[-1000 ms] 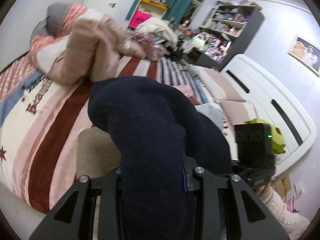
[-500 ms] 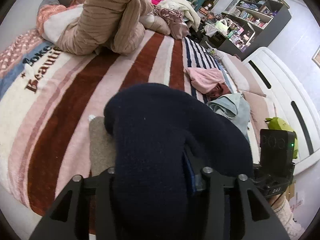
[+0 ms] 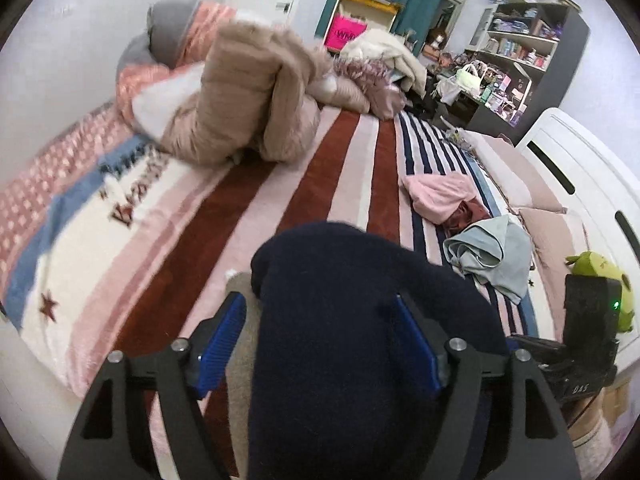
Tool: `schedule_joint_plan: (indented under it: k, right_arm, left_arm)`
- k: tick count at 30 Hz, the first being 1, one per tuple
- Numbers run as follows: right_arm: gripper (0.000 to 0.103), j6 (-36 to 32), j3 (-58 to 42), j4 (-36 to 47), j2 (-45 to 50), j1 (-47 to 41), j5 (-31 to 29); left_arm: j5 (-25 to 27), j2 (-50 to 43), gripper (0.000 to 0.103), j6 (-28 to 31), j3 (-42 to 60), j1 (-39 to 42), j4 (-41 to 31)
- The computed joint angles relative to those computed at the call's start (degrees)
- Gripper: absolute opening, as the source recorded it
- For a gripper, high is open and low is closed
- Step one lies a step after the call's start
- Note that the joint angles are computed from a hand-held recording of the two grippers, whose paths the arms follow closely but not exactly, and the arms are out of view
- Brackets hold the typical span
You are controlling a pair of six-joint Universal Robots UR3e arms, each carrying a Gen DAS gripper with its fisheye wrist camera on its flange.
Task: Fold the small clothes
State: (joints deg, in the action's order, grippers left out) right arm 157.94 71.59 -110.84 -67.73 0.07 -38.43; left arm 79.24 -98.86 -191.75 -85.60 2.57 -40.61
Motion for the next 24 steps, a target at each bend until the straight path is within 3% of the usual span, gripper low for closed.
schedule_joint_plan:
  k: [4,7,12,15,19,22,24]
  right_arm:
    - [0.061,-2.06,4.93,-1.53,-4.86,-2.87,0.96]
    - [0.063,-3.51,10.91,-4.17,-9.61,-5.95,2.64]
    - [0.066,-10.22,23.97,-6.77,-21.97,-13.46,4.37]
    - [0.067,-17.59,30.14,-1.34,-30.29,-20.48,6.88]
    - [0.071,-32.11,36.64,12.29,-43.86,-33.64,9.71]
    - [0.072,-47.19,36.65,30.35,-51.96,-44.49,11.36]
    - [0.075,-61.94,33.78,48.57,-55.88,-53.68,11.86]
  left_arm:
    - [8.01,1.91,0.081,-0.28,0.93,-5.76,1.47]
    - [14.72,3.15,0.082,-1.54,0.86,-11.06,3.29]
    - [26.96,3.3,0.091,-4.1,0.56,-22.7,8.72]
    - [33.45,1.75,0.093,-6.2,1.14,-30.13,12.08]
    - [43.71,-5.21,0.099,-8.17,6.67,-40.45,15.57]
    - [53.23,-13.86,0.102,-8.81,15.29,-47.92,17.17]
    - [58.96,-21.48,0.102,-8.64,23.96,-52.26,17.33]
